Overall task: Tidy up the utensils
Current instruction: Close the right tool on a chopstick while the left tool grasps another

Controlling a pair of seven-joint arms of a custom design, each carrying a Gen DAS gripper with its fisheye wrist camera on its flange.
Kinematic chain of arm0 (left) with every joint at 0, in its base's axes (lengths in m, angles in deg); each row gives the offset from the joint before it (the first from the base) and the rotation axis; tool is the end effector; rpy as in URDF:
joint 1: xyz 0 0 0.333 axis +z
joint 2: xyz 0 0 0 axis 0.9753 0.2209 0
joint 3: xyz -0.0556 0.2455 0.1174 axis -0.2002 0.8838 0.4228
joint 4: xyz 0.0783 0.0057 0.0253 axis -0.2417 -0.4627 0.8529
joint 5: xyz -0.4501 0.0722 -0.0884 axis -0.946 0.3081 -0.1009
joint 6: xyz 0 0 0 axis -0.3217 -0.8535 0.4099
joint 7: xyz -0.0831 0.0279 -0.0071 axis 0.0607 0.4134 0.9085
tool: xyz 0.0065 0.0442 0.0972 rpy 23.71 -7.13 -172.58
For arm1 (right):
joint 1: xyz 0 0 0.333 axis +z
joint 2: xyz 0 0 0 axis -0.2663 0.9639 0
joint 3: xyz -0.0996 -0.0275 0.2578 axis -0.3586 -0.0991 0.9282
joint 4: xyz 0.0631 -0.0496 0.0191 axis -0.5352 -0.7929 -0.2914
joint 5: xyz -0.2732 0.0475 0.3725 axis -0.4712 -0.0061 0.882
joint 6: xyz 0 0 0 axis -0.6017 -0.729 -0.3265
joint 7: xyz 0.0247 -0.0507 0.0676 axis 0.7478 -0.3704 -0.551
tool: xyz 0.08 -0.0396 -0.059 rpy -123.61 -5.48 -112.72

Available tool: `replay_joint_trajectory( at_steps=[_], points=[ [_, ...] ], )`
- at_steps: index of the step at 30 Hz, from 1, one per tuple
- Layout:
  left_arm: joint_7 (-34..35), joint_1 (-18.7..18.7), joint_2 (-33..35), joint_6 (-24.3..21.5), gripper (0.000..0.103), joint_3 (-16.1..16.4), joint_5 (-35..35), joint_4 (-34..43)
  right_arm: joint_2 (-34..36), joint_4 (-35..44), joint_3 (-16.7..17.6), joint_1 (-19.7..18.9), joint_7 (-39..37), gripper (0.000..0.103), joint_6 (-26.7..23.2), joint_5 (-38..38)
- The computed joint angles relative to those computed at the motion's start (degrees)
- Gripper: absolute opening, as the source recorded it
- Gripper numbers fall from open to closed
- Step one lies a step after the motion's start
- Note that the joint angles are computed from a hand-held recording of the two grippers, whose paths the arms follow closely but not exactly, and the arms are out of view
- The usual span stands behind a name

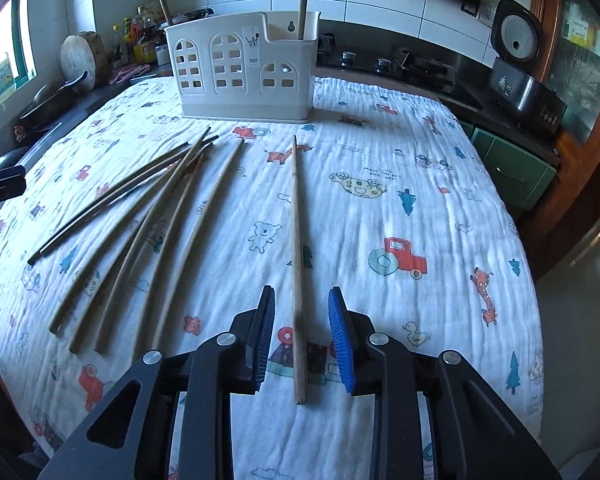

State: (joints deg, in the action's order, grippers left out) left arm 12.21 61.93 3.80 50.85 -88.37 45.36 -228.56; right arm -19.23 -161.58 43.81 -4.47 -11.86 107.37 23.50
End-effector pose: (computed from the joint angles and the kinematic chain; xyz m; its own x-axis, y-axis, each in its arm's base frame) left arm 0.3467 -0.2010 0.4780 0.1985 -0.9745 0.1048 -0.7082 -0.2165 -0.6720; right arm 0.4632 0.0309 0.4504 0.5619 -0.8272 0.0044 -0.6841 -0.4676 -0.5597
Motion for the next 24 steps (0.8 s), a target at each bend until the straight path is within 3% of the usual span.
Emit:
replay_joint_trajectory(
  at_steps=[9,14,16,21,24],
  points=[
    [1.32,-1.45,0.82,-1.26,0.059,0.82,-1.06,-0.78,1.15,0.29,0.85,-0.22,0.16,0.011,-0.35,-1.08],
    [2.9,-2.43,2.08,-0.85,0.058,1.22,-1.82,-0.71,1.15,-0.05,1.03,-0.27,0.37,0.01,-0.07,-1.7],
    [3.98,-2.83,3.32,-0.57,0.054,1.44,-2.13,-0.27,1.14,-0.1,1.0,-0.25,0.5,0.01,-0.12,-1.75],
    [6.35,-3.06,6.76,0.54,0.03,2.44,-3.49,0.78,1.07,-0.01,0.91,-0.17,0.58,0.007,-0.35,-1.84],
    [7.62,-2.57,8.28,1.26,0.023,3.04,-4.08,1.49,1.06,0.04,0.81,-0.14,0.6,0.007,-0.49,-1.72]
  ],
)
